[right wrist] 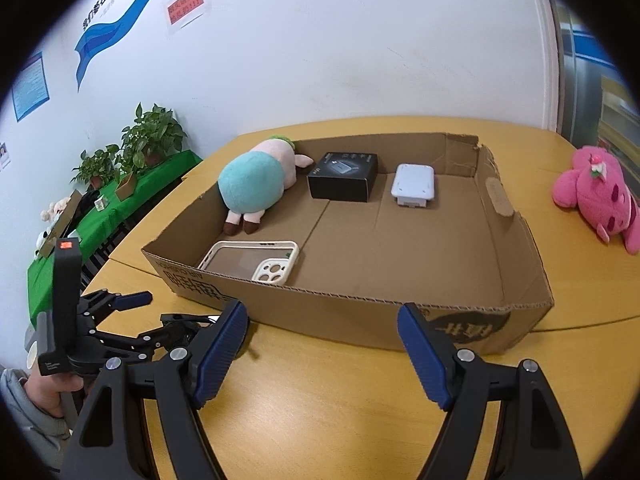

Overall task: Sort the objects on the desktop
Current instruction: 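Withdraw both grippers from the box toward the black sunglasses, then close the left gripper on the black sunglasses while the right gripper clamps them too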

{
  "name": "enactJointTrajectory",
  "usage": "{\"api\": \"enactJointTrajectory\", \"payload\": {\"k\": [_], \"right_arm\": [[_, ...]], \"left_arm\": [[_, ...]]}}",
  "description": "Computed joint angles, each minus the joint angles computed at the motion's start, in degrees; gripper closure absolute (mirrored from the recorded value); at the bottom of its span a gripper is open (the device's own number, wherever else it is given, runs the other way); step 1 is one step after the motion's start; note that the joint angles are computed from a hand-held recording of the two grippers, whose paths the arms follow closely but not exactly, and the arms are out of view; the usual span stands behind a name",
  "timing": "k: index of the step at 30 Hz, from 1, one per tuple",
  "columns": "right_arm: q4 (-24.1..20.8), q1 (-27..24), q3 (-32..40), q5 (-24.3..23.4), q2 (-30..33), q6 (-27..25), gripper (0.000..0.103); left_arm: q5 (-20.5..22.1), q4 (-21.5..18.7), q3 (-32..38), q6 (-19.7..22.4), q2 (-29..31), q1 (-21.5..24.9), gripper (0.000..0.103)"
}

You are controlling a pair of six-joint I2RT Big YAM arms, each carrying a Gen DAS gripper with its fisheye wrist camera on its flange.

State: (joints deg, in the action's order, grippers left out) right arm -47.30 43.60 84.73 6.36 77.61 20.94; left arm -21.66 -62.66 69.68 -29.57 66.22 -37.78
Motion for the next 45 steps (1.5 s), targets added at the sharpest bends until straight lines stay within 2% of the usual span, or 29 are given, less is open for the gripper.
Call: {"api": "enactJointTrajectory", "payload": {"k": [2,5,6,9,14,20,29,33,37,39,41,45], "right_arm": [[0.0,-0.5,-0.8,-0.5,-0.2,0.8,0.025],[0.2,-0.9,-1.6,-1.2,-0.6,1.5,0.025],[0.3,-1.0,-1.8,-1.4,-0.7,1.6,0.025],[0.4,-1.1,-2.2,-1.8,-0.7,1.8,0.025],[0.7,-1.5,-2.8,-3.7,-0.7,2.4,0.025],[-0.3,-1.3,-4.1,-6.1,-0.4,3.1,0.025],[-0.3,-1.9,-6.3,-11.7,-0.9,5.8,0.025],[0.2,-2.1,-7.6,-17.5,-0.7,7.9,0.025],[1.8,-2.3,-8.9,-24.3,-0.2,9.6,0.025],[3.0,-2.4,-9.5,-27.3,0.1,10.5,0.03],[3.6,-2.4,-9.8,-29.4,0.5,10.9,0.046],[3.6,-2.1,-9.5,-31.4,1.5,10.1,0.054]], "left_arm": [[1.0,-0.7,0.2,1.4,1.3,0.3,0.049],[5.3,-0.1,-0.2,3.0,1.8,1.7,0.07],[6.8,0.3,-0.4,3.5,1.9,2.0,0.071],[7.5,0.4,-0.2,4.7,2.2,1.2,0.077],[10.2,1.1,0.0,5.3,2.3,-0.7,0.091],[12.6,2.0,0.8,4.4,3.0,-3.9,0.095],[13.9,3.2,3.0,-3.6,5.6,-9.0,0.095],[13.2,4.2,3.7,-6.9,6.7,-10.4,0.095],[12.9,4.2,4.5,-7.8,7.7,-11.2,0.095],[12.9,4.2,4.9,-7.8,8.1,-11.5,0.095],[12.8,4.0,5.2,-8.2,8.4,-11.9,0.095],[13.2,4.4,5.2,-8.1,8.5,-12.2,0.095]]}}
